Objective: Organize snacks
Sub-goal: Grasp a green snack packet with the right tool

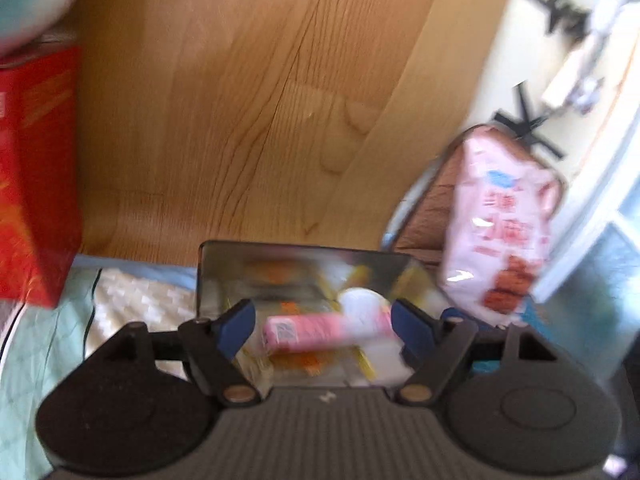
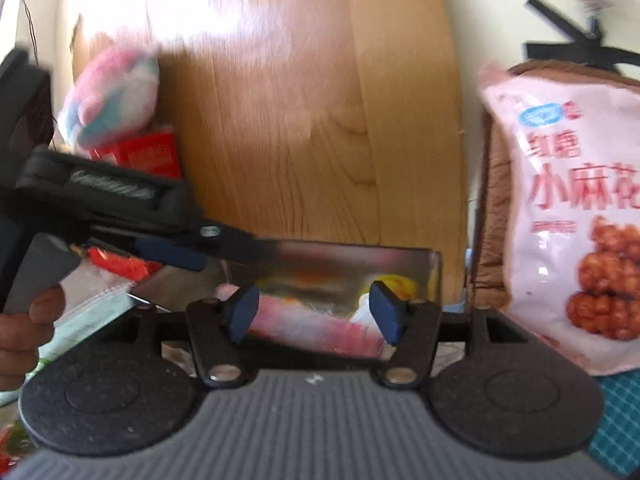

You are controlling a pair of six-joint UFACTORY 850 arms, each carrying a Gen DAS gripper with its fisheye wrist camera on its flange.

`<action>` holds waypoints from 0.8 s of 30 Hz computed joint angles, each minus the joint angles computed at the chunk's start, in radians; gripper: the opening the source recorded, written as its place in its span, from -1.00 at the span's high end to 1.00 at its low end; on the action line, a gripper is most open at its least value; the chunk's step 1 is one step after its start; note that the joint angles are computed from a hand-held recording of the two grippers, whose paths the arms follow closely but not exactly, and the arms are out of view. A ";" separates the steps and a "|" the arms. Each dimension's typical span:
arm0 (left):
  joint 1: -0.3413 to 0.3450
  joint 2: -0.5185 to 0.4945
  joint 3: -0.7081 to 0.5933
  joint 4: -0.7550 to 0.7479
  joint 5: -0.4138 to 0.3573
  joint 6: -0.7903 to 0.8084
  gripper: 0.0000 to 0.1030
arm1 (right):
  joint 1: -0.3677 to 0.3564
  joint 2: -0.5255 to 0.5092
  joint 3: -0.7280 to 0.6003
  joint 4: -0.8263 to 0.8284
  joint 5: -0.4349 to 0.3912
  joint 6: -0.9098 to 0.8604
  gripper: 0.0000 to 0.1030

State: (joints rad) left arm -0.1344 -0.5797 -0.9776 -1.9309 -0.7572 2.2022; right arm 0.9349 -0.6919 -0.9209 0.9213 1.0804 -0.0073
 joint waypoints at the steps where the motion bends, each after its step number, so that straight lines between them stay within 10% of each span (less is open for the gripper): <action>1: 0.020 0.019 0.026 0.029 -0.019 -0.007 -0.57 | 0.016 0.020 0.042 -0.042 0.024 0.044 -0.23; 7: 0.110 0.134 0.227 0.093 -0.040 0.069 -0.58 | 0.022 0.024 0.063 -0.304 -0.197 0.072 -0.52; 12: 0.165 0.212 0.381 0.072 -0.068 0.167 -0.62 | 0.020 -0.030 -0.053 -0.183 -0.356 -0.128 -0.23; 24: 0.319 0.244 0.460 0.360 -0.163 0.054 -0.62 | 0.223 0.112 0.115 -0.317 -0.421 -0.201 -0.12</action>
State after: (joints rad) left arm 0.1841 -0.3356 -0.5172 -1.5713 -0.9202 2.2565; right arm 1.1577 -0.5798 -0.8058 0.6047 0.6593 -0.2084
